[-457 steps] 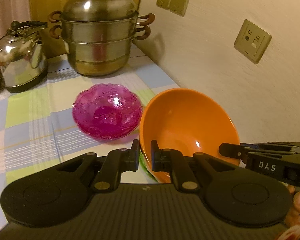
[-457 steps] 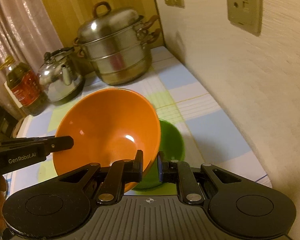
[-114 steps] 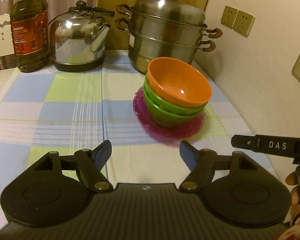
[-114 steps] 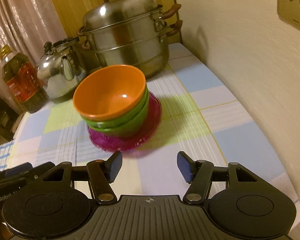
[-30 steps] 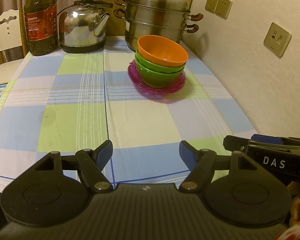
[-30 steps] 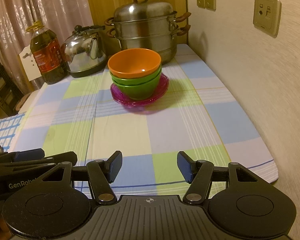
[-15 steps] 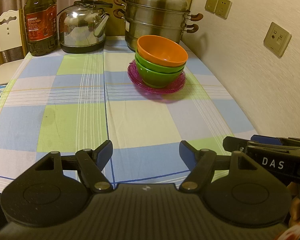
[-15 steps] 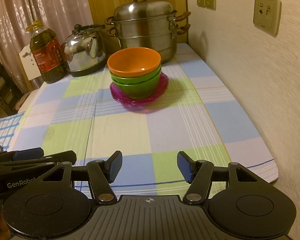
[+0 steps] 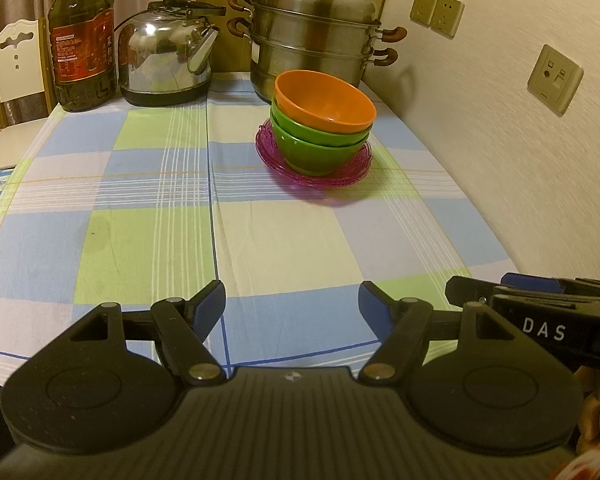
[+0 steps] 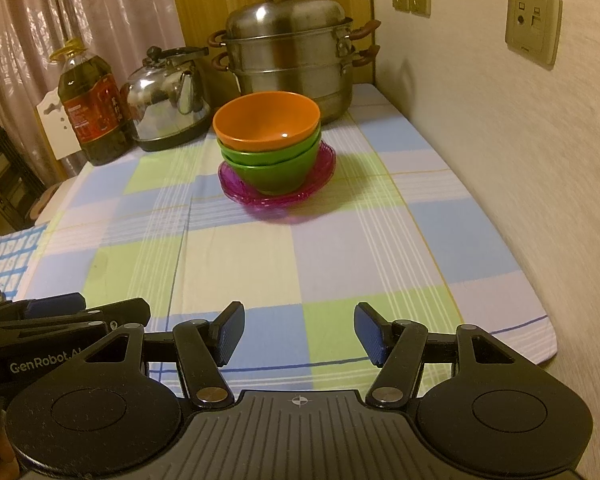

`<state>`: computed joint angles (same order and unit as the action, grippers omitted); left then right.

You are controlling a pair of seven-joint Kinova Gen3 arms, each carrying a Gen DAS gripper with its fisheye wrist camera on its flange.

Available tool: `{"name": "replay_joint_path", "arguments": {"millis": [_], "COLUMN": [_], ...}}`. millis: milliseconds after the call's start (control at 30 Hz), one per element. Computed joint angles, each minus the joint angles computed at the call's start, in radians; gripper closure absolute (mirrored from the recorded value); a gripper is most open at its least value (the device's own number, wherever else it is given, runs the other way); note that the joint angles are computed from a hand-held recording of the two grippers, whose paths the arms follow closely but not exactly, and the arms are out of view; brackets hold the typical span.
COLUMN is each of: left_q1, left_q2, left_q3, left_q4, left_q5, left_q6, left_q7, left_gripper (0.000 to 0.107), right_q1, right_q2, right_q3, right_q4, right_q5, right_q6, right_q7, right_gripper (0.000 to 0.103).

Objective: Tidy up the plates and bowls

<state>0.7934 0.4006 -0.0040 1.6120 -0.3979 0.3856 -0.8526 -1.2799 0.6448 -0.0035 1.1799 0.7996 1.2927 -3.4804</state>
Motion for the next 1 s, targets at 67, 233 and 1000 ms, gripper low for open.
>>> {"name": "replay_joint_path", "arguments": {"millis": [67,233,1000], "left_q1": [0.000,-0.001,0.002], "left_q2": [0.000,0.000,-0.007], "left_q3": [0.000,0.001,-0.013], "left_q4": [0.000,0.001,0.025], "left_q5": [-0.001,0.000,0.015], "left_q6": [0.001,-0.001,-0.044], "left_q7": [0.000,-0.001,0.017], "left_gripper": [0.036,0.036,0.036], "right_q1": [0.000,0.000,0.005], "right_q2": [0.001,-0.001,-0.005], "right_q3": [-0.001,-0.001,-0.004], "right_q4": [-0.001,0.003,0.014], "right_q5": [-0.001,0.000,-0.001], "right_q6": [0.001,-0.001,-0.007], "right_q7": [0.001,-0.003,-0.006], "right_gripper": [0.042,0.042,0.042]}}
